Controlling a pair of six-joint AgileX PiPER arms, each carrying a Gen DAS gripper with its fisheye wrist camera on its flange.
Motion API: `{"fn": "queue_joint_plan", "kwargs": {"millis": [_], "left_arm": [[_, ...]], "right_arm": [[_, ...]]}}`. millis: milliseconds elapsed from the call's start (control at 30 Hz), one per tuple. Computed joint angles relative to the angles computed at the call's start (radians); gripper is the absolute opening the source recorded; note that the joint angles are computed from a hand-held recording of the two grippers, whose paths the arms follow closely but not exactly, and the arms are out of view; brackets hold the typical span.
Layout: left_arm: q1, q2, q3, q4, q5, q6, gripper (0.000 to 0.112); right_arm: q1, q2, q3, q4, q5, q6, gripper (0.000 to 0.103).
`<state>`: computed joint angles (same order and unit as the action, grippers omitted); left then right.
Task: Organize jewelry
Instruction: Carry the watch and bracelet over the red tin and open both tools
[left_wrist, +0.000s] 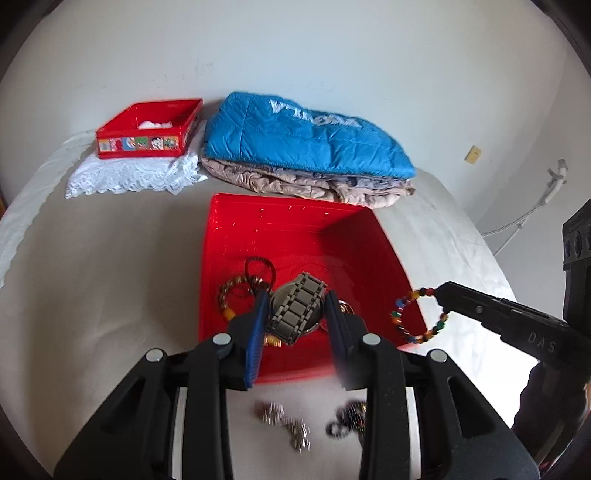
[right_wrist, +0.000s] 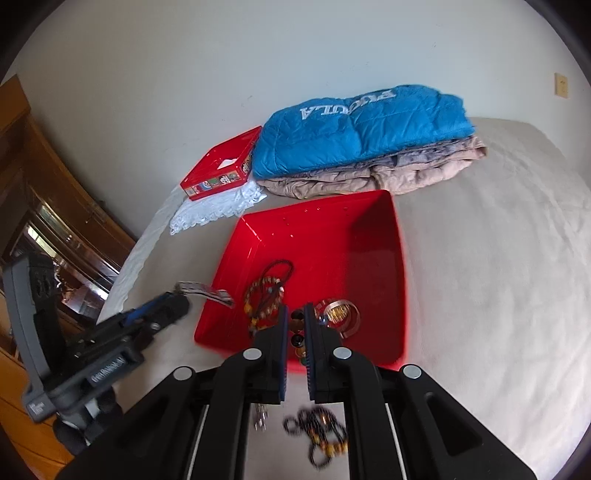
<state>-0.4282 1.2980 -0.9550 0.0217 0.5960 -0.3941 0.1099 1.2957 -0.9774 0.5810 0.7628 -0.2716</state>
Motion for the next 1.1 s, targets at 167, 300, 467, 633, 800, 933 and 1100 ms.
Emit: {"fn": "queue_joint_plan", "kwargs": {"millis": [167, 300, 467, 633, 800, 933, 1100], "left_arm": [[0.066, 0.163, -0.058, -0.116, -0.047, 0.133, 0.030], [0.099, 0.231, -0.054, -0.169, -0.082, 0.205, 0.030], [0.090, 0.258, -0.055, -0.142, -0.094, 0.185, 0.030], [0.076, 0.282, -0.062, -0.112, -0.093, 0.161, 0.030], [0.082, 0.307, -0.078, -0.115, -0.075, 0.161, 0.031], [0.100, 0.291, -0.073, -0.177, -0.072, 0.221, 0.036], [0.075, 0.183, -0.030, -0.053, -0.103, 0.111, 0.048]], "right_arm": [[0.045, 0.147, -0.051, 0.058, -0.064, -0.048, 0.008], [0.090, 0.219, -0.062, 0.067, -0.101, -0.067, 0.008], [0.100, 0.268, -0.074, 0.047, -0.110, -0.058, 0.008], [0.098, 0.289, -0.081, 0.000, -0.126, -0.016, 0.008], [0.090, 0.309, -0.087, -0.065, -0.154, 0.051, 0.023], [0.075, 0.288, -0.070, -0.099, -0.179, 0.074, 0.029], [0.057, 0.228, -0.037, -0.110, -0.203, 0.069, 0.029]]}}
